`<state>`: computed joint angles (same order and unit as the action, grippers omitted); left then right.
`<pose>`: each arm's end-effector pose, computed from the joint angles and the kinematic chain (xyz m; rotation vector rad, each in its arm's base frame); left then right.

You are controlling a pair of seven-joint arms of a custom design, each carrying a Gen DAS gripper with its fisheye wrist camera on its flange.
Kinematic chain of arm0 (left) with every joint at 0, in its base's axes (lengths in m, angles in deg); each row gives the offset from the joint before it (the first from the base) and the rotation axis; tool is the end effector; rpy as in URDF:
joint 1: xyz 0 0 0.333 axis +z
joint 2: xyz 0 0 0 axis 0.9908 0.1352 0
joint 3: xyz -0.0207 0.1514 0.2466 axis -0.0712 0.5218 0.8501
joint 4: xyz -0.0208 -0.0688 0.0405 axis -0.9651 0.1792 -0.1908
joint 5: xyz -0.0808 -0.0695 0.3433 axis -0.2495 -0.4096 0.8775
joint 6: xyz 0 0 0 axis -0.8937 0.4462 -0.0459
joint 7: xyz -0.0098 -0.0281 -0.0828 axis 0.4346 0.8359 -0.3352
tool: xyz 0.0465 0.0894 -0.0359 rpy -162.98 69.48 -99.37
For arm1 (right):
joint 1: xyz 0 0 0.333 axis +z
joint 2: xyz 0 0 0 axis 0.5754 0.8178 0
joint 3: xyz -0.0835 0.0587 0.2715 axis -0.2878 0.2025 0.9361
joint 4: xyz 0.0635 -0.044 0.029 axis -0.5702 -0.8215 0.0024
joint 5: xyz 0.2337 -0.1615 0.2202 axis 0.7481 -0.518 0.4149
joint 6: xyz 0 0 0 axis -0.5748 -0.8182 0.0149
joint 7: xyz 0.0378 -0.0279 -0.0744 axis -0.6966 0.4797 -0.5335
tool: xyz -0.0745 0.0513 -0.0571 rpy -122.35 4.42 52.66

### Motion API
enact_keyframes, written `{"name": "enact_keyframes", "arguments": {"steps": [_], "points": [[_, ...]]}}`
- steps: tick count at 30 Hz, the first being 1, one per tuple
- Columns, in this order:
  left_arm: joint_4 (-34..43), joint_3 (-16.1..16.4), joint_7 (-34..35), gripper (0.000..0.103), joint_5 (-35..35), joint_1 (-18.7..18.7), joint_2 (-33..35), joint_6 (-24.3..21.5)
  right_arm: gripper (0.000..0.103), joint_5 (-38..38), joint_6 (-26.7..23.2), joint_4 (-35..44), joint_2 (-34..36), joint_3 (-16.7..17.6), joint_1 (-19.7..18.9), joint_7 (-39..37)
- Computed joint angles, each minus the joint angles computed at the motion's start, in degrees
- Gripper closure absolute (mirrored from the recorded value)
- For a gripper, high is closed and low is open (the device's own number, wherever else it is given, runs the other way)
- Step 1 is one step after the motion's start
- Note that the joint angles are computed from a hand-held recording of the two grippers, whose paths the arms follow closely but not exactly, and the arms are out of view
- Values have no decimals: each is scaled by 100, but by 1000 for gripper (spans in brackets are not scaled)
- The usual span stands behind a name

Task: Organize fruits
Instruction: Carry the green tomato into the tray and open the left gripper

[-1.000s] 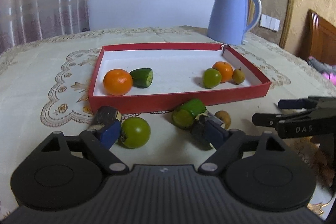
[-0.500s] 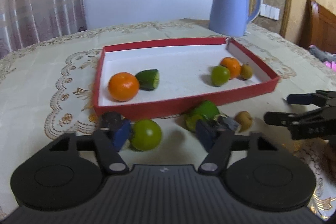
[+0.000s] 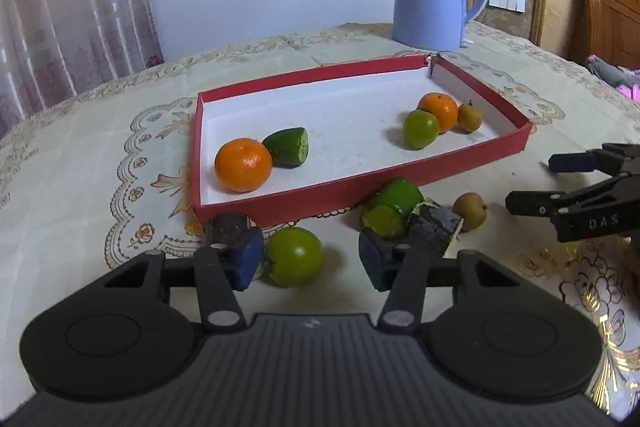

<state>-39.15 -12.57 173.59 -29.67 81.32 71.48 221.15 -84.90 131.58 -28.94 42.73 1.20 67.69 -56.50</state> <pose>0.6217 -0.2642 0.3128 -0.8370 2.3833 -1.1317 0.4803 0.3216 0.2685 -1.2979 2.0181 -0.9514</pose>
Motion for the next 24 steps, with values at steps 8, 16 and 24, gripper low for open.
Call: {"name": "enact_keyframes", "arguments": {"steps": [8,16,24], "points": [[-166,-48,-60,63,280,-127,102,679,8,13,-2,10,10,-6,5,-24],[-476,-632,-453,74,750,375,223,1205,8,9,-1,10,12,-10,6,-21],[-769,-1416,-824,74,1496,1045,271,1376,8,9,-2,9,11,-9,7,-20]]}}
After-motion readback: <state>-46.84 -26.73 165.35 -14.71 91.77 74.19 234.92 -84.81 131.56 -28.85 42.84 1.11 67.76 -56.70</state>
